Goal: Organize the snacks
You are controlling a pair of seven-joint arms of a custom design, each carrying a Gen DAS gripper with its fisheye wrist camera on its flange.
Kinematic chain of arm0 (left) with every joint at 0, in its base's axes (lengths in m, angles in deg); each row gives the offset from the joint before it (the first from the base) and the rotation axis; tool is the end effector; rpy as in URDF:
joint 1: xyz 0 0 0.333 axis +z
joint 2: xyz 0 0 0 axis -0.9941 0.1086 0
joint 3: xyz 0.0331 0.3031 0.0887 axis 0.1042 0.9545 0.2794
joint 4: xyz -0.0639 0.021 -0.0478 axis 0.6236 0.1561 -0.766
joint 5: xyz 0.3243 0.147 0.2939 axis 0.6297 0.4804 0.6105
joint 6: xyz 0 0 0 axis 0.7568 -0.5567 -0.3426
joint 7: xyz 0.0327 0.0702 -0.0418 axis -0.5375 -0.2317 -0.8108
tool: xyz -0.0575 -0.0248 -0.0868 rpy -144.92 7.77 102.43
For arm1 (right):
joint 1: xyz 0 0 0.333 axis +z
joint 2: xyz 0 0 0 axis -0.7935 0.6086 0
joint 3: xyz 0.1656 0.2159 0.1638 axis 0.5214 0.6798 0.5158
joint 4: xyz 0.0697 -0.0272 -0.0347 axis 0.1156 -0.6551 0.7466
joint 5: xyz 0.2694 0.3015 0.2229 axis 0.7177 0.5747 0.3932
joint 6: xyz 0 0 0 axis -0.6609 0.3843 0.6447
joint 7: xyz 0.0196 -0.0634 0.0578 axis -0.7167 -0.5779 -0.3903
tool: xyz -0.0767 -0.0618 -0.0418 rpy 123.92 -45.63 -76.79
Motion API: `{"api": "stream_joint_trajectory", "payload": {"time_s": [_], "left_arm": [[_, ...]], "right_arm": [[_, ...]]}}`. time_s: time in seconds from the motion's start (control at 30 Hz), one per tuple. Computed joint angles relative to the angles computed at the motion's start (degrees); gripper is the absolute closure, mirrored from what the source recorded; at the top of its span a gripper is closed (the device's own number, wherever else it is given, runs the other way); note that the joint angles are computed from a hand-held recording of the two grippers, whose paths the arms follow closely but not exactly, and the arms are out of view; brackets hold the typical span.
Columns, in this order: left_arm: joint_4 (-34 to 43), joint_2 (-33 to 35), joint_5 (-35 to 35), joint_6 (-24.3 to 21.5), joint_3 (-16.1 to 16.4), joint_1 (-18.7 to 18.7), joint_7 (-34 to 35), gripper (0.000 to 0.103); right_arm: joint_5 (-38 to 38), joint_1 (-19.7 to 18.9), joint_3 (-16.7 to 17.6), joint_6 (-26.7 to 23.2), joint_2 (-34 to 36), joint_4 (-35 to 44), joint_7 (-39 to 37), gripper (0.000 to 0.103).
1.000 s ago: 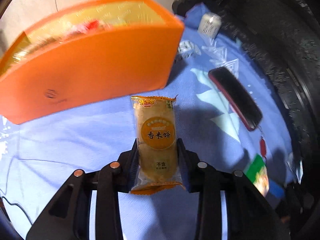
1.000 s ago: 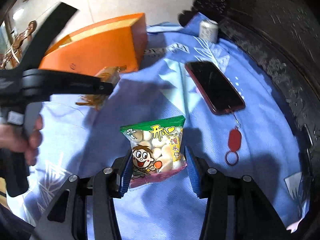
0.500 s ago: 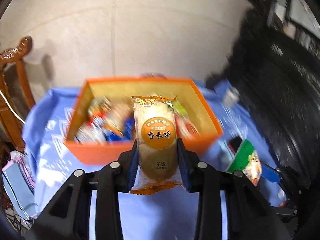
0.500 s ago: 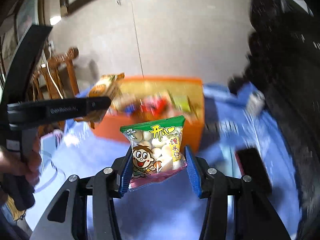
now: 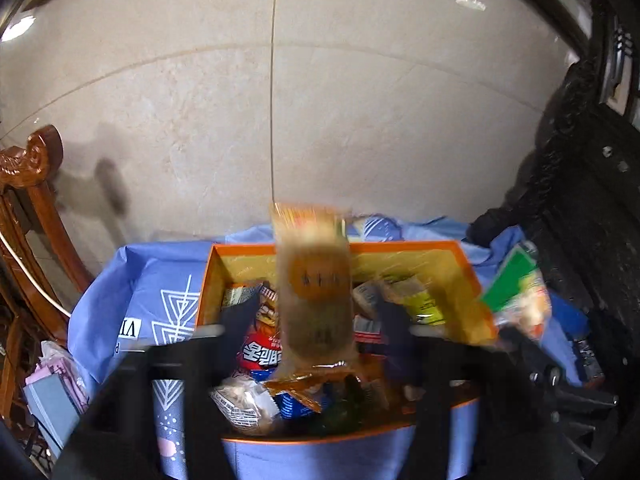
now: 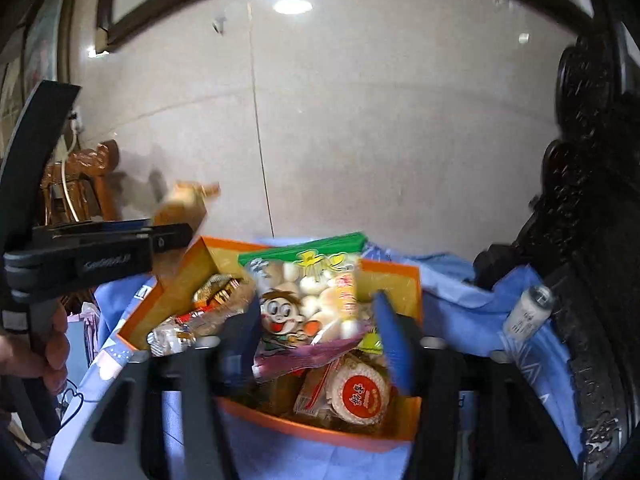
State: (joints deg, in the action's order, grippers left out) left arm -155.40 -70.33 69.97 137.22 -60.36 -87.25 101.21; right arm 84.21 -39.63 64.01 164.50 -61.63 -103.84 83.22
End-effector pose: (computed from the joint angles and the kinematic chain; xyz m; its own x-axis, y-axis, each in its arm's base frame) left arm 0.6740 -0.1418 0.5259 0.0420 -0.9982 0.0437 -0.7019 -0.0606 -0.7097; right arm 0.6256 0.1800 0.5269 0.2733 -0.9616 -0.0261 -0.6366 -0.1604 -0.7544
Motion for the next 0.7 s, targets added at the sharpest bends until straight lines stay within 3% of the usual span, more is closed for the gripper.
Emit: {"api": "stream_joint_trajectory", "payload": {"time_s": [0.03, 0.07, 0.23, 0.7], "left_arm": [[0.8, 0.5, 5.4, -2.3, 0.6, -0.5, -5.0, 0.004], [0.7, 0.4, 7.0, -3.0, 0.7, -0.5, -6.5, 0.004], [-0.7, -0.9, 3.4, -5.0, 0.2, 0.0, -4.2, 0.004], [-9.3, -11.3, 7.8, -4.5, -0.3, 2.0, -7.6, 0.004]], "right_arm": [[-0.7, -0.2, 0.0, -1.2, 0.5, 0.6, 1.5, 0.003], [-2.2, -0.4, 0.1, -1.9, 0.7, 0.9, 3.7, 0.003], [-2.8, 0.0, 0.3, -3.7, -1.0, -0.7, 5.3, 0.003], [-5.5, 0.1, 2.4, -8.9, -8.7, -5.1, 7.6, 0.003]]}}
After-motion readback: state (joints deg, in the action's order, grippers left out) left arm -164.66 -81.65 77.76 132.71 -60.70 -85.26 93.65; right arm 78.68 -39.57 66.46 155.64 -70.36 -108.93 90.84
